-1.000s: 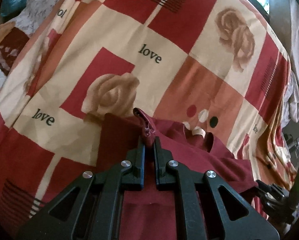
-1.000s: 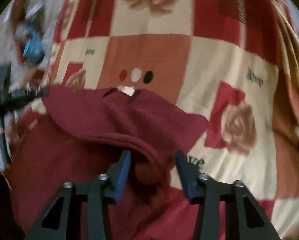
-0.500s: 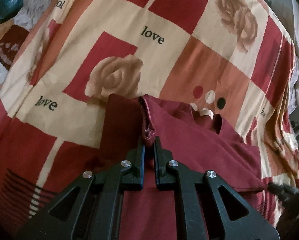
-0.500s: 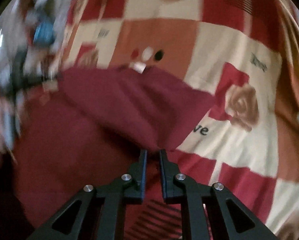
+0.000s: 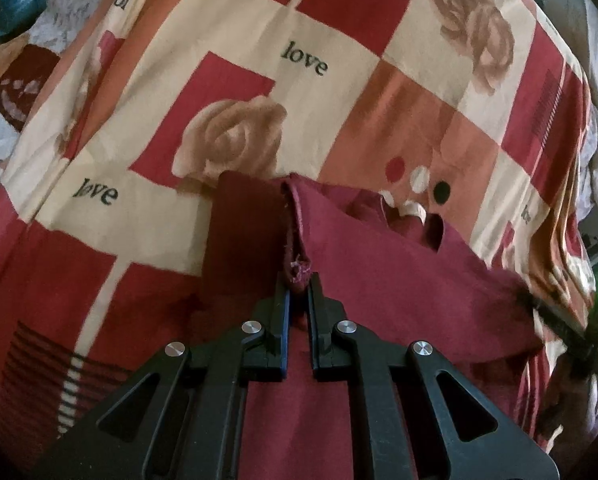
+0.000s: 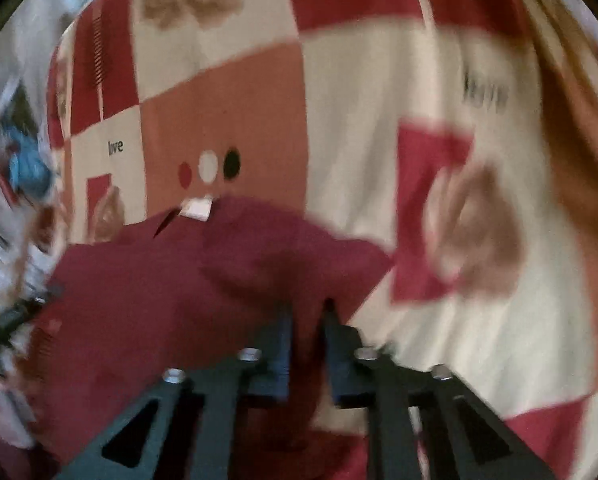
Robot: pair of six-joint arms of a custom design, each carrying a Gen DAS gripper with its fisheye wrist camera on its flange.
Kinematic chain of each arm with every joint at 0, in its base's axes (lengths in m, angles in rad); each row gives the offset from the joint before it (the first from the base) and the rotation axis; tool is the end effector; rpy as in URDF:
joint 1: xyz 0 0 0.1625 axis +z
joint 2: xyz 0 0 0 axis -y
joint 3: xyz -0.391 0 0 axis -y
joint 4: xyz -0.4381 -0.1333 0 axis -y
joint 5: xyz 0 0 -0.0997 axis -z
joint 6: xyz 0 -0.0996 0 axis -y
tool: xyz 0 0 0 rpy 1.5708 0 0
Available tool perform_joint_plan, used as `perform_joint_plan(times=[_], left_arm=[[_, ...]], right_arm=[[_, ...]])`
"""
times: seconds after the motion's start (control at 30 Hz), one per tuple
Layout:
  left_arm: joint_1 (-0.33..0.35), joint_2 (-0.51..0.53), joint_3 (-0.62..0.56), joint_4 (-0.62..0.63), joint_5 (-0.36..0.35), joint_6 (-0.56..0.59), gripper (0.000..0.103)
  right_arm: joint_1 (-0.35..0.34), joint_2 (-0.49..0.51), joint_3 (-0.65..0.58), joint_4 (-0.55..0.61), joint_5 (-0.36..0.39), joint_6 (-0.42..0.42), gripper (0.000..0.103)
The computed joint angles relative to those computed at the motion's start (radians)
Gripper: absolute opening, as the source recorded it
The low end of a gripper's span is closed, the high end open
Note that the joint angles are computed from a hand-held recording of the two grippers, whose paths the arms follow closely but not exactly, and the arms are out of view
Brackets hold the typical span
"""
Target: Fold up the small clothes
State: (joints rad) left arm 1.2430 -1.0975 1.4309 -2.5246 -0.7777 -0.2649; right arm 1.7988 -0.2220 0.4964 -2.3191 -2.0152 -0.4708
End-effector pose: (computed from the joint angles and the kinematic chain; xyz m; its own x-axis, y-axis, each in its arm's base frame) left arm -0.0365 -0.7417 0.3682 -0.8384 -0.3622 -0.4073 0.0440 0.6999 -0.7129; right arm 0.2990 -0.8883 0.0954 -0.7321 -0.4047 0.5479 -0.5983 0.7666 -0.2332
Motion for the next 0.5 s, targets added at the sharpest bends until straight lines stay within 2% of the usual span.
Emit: perform_joint_plan(times=[0.03,0.07,0.13,0.17,0.2,0.27,0.33,0.37,0.43,0.5], left_arm=[[-0.001,0.010,-0.009,0.024,0.017,-0.003,0.006],[-0.003,0.024,-0.017,0.037,0.047,-0.001,0.006],[0.000,0.035,-0.026,0.061,0.067,-0.014,0.006],[0.003,0.032,-0.026,0.076,0.060,-0.033,0.006],[0.004,0.026,-0.021,0.068,0.051,-0.036,0.006],[0.002,0.022,-0.019,0.059,0.047,-0.038,0.007],[0.000,0.022,-0.021,0.061,0.050,-0.054,0.007],[-0.002,0.022,-0.022,0.067,0.053,-0.062,0.007],[-0.006,0.018,-0.017,0.073,0.059,-0.068,0.007],[-0.014,0.006,-0.003,0.078,0.068,-0.068,0.008]], right_arm=[[0.006,0.027,-0.030,-0.039,-0.072,-0.041,0.004],[0.002,0.068,-0.088,-0.036,-0.114,-0.040,0.001],[-0.019,0.105,-0.176,0.093,-0.089,0.052,0.001],[-0.025,0.095,-0.177,0.135,-0.065,0.089,0.001],[-0.027,0.062,-0.136,0.136,-0.044,0.123,0.001],[-0.030,-0.040,0.011,0.102,0.060,0.155,0.002],[-0.025,-0.098,0.089,0.134,0.140,0.156,0.003],[-0.016,-0.113,0.116,0.153,0.140,0.126,0.003],[0.009,-0.138,0.190,0.159,0.065,0.062,0.004],[0.010,-0.168,0.263,0.165,0.021,0.057,0.004]])
